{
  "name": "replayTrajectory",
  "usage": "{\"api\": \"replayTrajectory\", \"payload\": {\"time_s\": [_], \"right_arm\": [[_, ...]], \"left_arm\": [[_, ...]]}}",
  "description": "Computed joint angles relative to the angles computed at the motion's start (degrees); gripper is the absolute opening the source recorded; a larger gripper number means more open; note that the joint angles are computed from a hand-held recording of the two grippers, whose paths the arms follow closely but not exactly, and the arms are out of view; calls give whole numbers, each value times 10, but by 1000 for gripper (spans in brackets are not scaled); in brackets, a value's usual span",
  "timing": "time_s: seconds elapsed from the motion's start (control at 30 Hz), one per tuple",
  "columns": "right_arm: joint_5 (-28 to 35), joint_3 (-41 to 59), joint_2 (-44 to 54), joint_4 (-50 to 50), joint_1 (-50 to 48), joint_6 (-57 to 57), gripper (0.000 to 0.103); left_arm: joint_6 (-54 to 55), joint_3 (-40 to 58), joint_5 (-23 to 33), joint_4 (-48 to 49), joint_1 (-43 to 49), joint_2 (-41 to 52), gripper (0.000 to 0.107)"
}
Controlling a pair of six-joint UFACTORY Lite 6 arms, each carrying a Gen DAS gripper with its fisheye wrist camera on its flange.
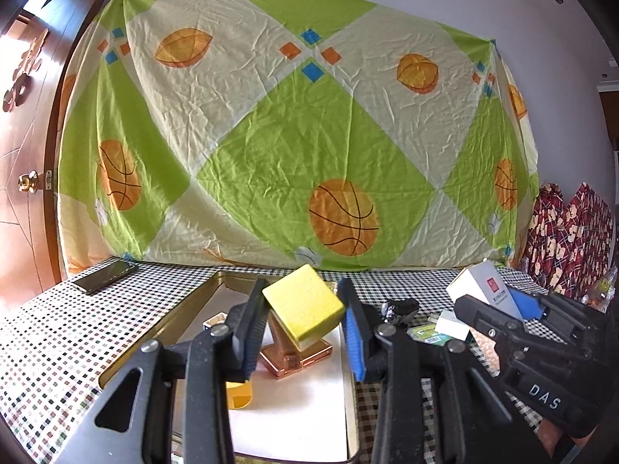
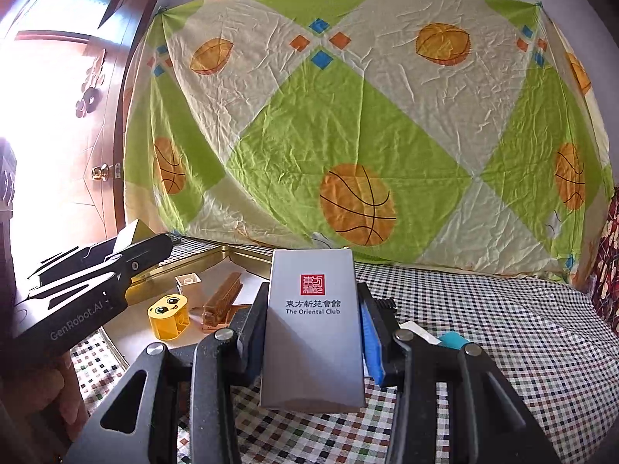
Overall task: Organize rigid objects
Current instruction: 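Lift the yellow cube with the left tool while the right tool carries the Oriental Club box to the tray, then release the yellow cube into the tray while the right tool releases the Oriental Club box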
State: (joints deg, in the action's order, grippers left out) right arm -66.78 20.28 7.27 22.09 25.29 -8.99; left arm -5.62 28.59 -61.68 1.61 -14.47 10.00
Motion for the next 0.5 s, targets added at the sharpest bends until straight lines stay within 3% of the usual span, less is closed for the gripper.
{"api": "replayTrajectory", "payload": {"time_s": [0.5], "right_arm": [[101,123,55,-15,39,-19,44]], "left_arm": [[-46,36,47,95,129,22,35]]}}
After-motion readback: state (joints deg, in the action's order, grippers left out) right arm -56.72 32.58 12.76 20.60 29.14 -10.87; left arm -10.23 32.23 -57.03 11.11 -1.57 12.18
